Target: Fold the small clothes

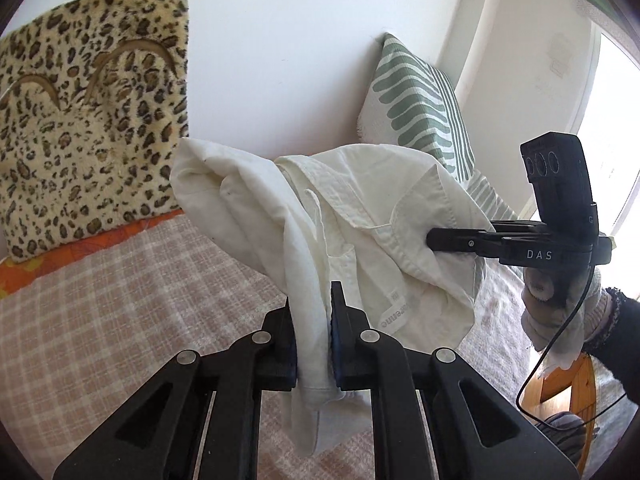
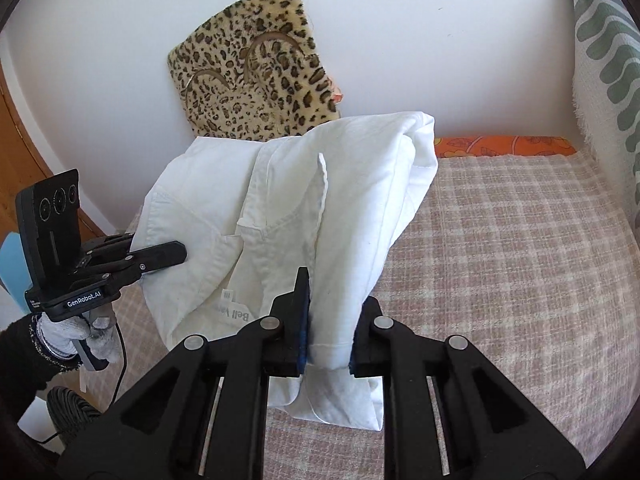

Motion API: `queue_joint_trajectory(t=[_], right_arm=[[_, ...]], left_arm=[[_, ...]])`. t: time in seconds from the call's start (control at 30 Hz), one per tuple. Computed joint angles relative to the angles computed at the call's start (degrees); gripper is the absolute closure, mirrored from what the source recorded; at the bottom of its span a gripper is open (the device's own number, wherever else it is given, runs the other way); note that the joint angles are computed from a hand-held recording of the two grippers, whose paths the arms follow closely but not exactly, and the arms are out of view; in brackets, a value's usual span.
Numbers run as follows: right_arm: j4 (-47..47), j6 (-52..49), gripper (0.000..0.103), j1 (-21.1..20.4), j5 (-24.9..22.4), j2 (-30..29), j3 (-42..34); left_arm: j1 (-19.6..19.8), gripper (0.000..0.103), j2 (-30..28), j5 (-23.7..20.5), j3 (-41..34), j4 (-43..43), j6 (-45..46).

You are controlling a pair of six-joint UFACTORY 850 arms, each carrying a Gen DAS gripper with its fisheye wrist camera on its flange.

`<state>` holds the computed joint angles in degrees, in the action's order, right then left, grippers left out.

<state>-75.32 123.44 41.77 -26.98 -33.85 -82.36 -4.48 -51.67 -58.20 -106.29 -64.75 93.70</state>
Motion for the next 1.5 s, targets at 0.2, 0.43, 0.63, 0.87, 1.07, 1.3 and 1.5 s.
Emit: queue_joint_trajectory(t=[0.2,0.43,0.63,0.87,1.07,1.3,1.5], right_arm=[[0.8,-2.2,0.088,-3.9,-2.0,2.6,5.2],[-1.6,0.1,0.088,-9.0,-2.1,3.8,9.9],[-4.0,1.3,0.088,-11.8,-1.4,3.7,11.5],[-2.5,-2.4,0.088,-13.5,-0.9,2.1,10.1],[0.2,-5.9,0.088,-14.2,-0.7,1.1,9.3],[4.6,-9.9,0.088,-15.1,-0.9,-0.3,8.4],[15.0,-20.6,0.073,-15.3,-5.4,-2.9,5.3]], left_arm=[[-5.2,0.092,-3.1,1.8,-3.2,-0.7,-0.6],[-9.9,0.093,-10.5,1.2,-12.8,0.6,-8.8],[-11.7,0.093,-14.5,1.7,-18.3,1.1,-12.3],[-12.9,0.093,-15.5,3.0,-19.9,1.9,-13.3],[-13.5,0.093,-16.2,3.5,-21.0,2.9,-14.6],[-14.1,0.093,-17.4,4.2,-23.2,4.6,-17.0],[-14.5,0.086,-18.5,6.2,-25.1,9.5,-22.9]])
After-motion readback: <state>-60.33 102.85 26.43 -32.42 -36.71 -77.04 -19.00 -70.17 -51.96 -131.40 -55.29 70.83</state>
